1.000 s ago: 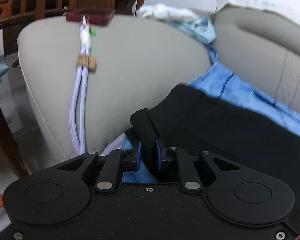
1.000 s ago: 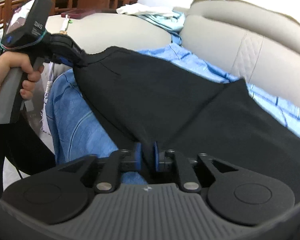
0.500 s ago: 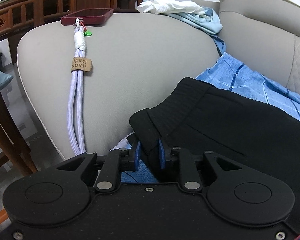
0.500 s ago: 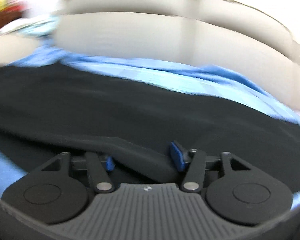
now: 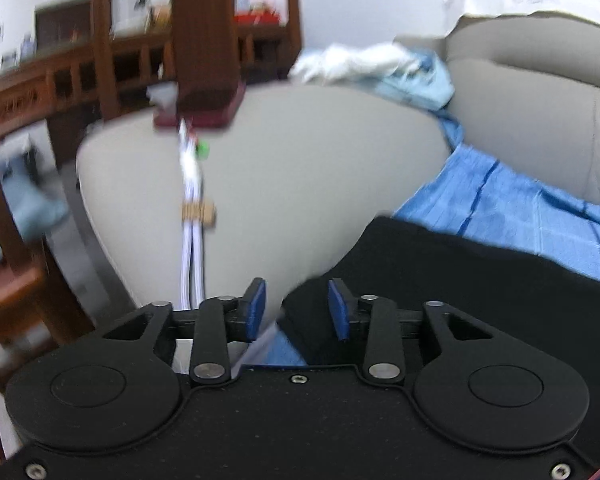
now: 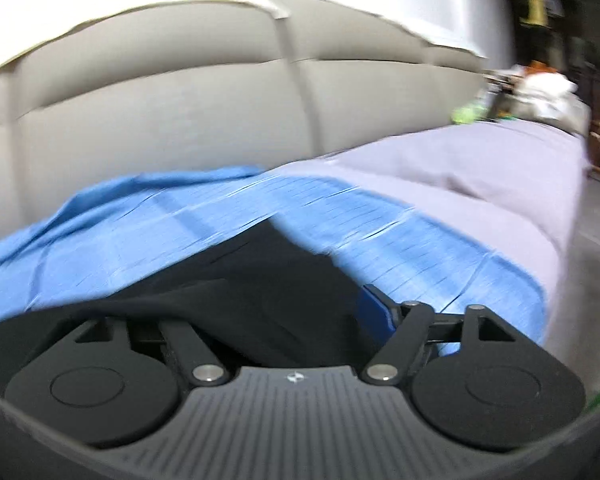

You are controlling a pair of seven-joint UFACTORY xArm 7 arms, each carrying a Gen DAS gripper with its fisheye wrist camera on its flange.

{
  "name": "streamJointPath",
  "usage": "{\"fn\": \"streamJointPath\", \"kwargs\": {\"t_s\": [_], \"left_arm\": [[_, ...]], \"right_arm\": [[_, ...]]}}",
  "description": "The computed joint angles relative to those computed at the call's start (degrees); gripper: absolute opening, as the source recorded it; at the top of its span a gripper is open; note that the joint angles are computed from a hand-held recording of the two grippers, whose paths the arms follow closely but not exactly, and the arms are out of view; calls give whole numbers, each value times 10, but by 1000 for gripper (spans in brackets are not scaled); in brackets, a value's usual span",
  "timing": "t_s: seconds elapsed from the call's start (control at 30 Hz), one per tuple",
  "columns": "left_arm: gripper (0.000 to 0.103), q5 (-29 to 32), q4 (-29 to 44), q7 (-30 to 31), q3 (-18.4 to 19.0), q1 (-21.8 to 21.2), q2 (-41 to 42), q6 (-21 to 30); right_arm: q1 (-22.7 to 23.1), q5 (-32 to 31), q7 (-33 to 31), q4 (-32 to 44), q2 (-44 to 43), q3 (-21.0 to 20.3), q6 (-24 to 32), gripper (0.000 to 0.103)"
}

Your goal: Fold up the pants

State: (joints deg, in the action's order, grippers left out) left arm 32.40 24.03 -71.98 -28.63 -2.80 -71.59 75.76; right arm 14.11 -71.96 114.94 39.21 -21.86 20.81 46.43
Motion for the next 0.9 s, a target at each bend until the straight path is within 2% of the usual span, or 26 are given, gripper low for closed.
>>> {"fn": "streamJointPath", "kwargs": {"t_s": [0.13, 0.37, 0.43, 0.57, 0.67, 0.73, 0.8, 0.87, 0.9], "left_arm": [[39, 7, 36, 10, -14, -2, 34, -31], [40, 2, 86, 9, -33, -12, 138, -145], [40, 2, 99, 10, -36, -18, 175, -189], [40, 4, 127, 3, -50, -29, 254, -277], [40, 11, 148, 5, -61, -40, 313, -329], [40, 17, 163, 5, -67, -47, 350, -353], [40, 27, 180, -1, -74, -52, 386, -367], [40, 42, 195, -12, -79, -59, 416, -374], [40, 49, 202, -16, -78, -64, 430, -376]], "right_arm": [[-26, -9, 27, 1, -1, -6, 26, 91], [-14, 73, 60, 22, 27, 6, 201, 95], [-5, 79, 88, 8, 11, 0, 214, 95], [-6, 4, 154, -51, -53, -12, 143, 97], [-18, -94, 194, -82, -86, -40, 17, 102], [-31, -111, 166, -66, -64, -63, -46, 102], [-46, -98, 93, -31, -17, -89, -106, 101], [-53, -36, 6, -2, 27, -116, -168, 88], [-55, -5, -18, 4, 39, -122, -192, 84]]}}
